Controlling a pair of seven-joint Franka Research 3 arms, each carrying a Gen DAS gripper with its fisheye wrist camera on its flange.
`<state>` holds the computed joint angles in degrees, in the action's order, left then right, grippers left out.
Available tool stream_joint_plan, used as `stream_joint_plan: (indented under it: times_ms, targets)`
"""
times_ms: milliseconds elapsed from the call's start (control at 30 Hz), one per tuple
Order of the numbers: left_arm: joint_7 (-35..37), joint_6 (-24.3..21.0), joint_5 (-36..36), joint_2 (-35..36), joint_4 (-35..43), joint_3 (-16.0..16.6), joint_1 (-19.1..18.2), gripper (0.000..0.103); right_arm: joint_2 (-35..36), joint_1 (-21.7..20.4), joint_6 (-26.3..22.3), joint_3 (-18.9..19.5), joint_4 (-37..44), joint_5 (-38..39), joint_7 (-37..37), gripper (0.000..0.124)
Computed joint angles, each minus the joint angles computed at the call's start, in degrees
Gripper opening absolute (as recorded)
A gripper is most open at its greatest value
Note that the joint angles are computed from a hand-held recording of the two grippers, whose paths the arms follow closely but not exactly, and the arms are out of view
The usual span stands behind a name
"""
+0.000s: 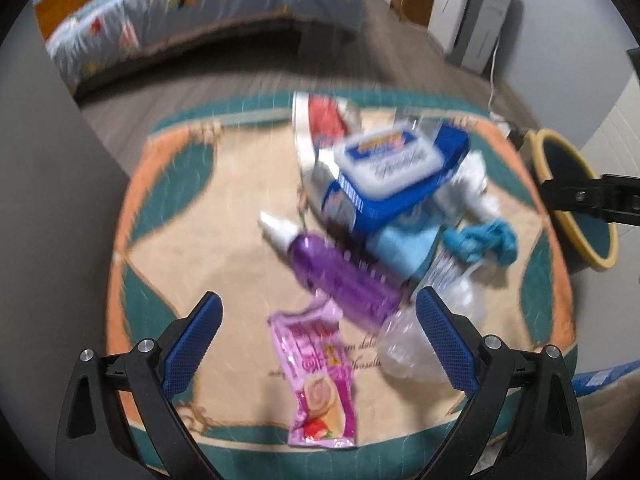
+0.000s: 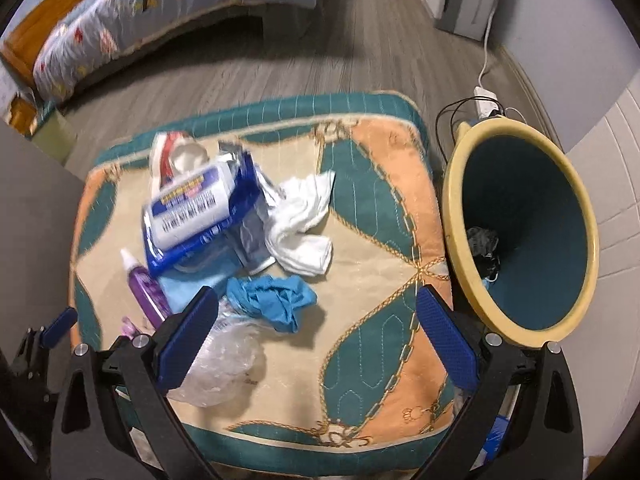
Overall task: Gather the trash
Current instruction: 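Move both tools back over the remaining trash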
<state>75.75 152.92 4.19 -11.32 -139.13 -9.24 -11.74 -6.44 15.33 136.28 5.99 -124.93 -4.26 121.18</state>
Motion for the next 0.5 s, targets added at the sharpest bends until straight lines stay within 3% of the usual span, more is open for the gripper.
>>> stream_joint_plan:
  times_ms: [233, 500]
  targets:
    - [-3.7, -4.5, -0.3, 2.7, 0.7, 0.2, 1.4, 0.096, 1.7, 0.6, -0.2, -0.4, 0.4, 3.3, -2.8, 0.097]
    - [-1.4, -7.0, -1.3, 3.7, 1.2, -0.1, 1.5, 0.095, 7.0, 2.0, -2.9, -0.7, 3.8, 2.6, -3.5, 0.097]
